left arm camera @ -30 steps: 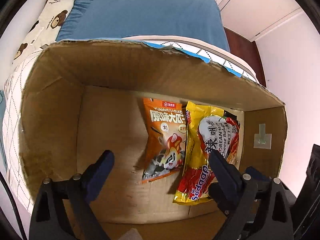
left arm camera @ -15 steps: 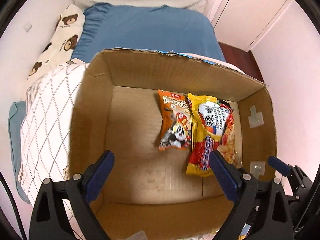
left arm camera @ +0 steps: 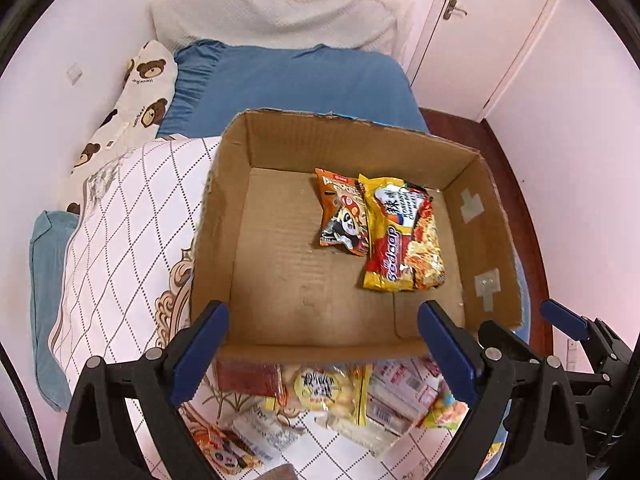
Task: Organize snacks
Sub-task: 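Lift both tools out of the box back toward the snack pile, then grasp the yellow panda snack bag with the right tool while the left tool grasps a white bread packet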
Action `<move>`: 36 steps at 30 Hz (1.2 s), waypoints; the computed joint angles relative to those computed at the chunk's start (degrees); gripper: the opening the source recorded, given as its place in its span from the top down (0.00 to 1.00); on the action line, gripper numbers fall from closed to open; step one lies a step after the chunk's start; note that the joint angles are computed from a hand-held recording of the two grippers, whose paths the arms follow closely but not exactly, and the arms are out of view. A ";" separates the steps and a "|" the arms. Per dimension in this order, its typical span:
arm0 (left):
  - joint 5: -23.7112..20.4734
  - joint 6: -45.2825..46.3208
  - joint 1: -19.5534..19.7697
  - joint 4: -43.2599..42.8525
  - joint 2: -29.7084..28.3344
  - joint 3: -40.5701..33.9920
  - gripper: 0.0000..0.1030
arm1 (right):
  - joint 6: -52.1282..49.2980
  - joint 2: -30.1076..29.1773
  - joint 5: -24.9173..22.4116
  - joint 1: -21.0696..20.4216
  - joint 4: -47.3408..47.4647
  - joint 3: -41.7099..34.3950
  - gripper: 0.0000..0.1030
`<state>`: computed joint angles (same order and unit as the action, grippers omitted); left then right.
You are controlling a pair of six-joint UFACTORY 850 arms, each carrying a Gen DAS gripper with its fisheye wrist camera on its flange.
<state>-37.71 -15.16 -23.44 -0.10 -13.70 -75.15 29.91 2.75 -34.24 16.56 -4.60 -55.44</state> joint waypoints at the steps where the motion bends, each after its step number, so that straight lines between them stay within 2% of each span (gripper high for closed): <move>1: 0.49 -0.23 -0.19 -0.06 1.49 1.33 0.06 | 1.05 1.18 -0.04 0.62 -0.89 0.62 0.03; 8: 2.79 -3.52 -1.78 1.45 9.51 9.25 0.06 | 4.02 9.27 0.58 2.70 0.88 7.01 0.03; 12: 3.59 -6.32 -4.21 3.26 14.11 15.92 0.06 | 3.83 17.11 0.73 1.83 6.06 14.94 0.03; 14: 3.67 -7.13 -5.79 3.22 15.54 19.34 0.06 | 4.64 21.19 0.58 0.59 7.33 19.27 0.14; 15: 3.74 -6.72 -6.16 2.50 15.95 20.56 0.06 | 3.85 23.49 -0.47 -0.54 8.90 21.54 0.28; 16: 3.71 -6.28 -6.83 1.44 16.17 22.09 0.06 | 2.72 25.52 -1.60 -1.95 10.78 23.68 0.30; 19: 3.49 -4.99 -8.78 -1.92 15.49 25.83 0.06 | 1.12 30.99 -5.57 -7.10 14.41 29.63 0.30; 21: 3.58 -4.80 -10.09 -3.25 14.44 27.47 0.06 | -0.61 34.36 -8.35 -11.94 17.64 33.49 0.29; 24: 3.61 -3.78 -11.39 -5.45 13.02 29.26 0.06 | -4.35 38.68 -12.62 -22.01 23.23 40.04 0.28; 27: 3.22 -2.71 -12.52 -6.69 11.47 29.86 0.06 | -8.72 41.75 -14.58 -31.15 28.11 45.55 0.26; 31: 2.61 -2.03 -13.49 -7.04 9.67 29.51 0.06 | -16.64 41.94 -14.05 -39.97 35.66 50.91 0.26; 32: 2.57 -2.03 -13.63 -7.11 9.40 29.44 0.06 | -17.85 41.03 -13.16 -40.64 37.55 51.73 0.26; 34: 2.48 -2.32 -13.91 -6.86 9.09 29.38 0.06 | -18.74 39.52 -10.78 -39.19 41.14 52.65 0.27; 36: 2.36 -2.18 -13.94 -7.26 8.84 29.31 0.06 | -18.36 37.42 -7.57 -33.99 45.31 52.50 0.27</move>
<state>-35.35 -17.34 -37.39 -7.35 -4.86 -45.84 11.55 40.17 -41.81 -17.43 40.71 -2.95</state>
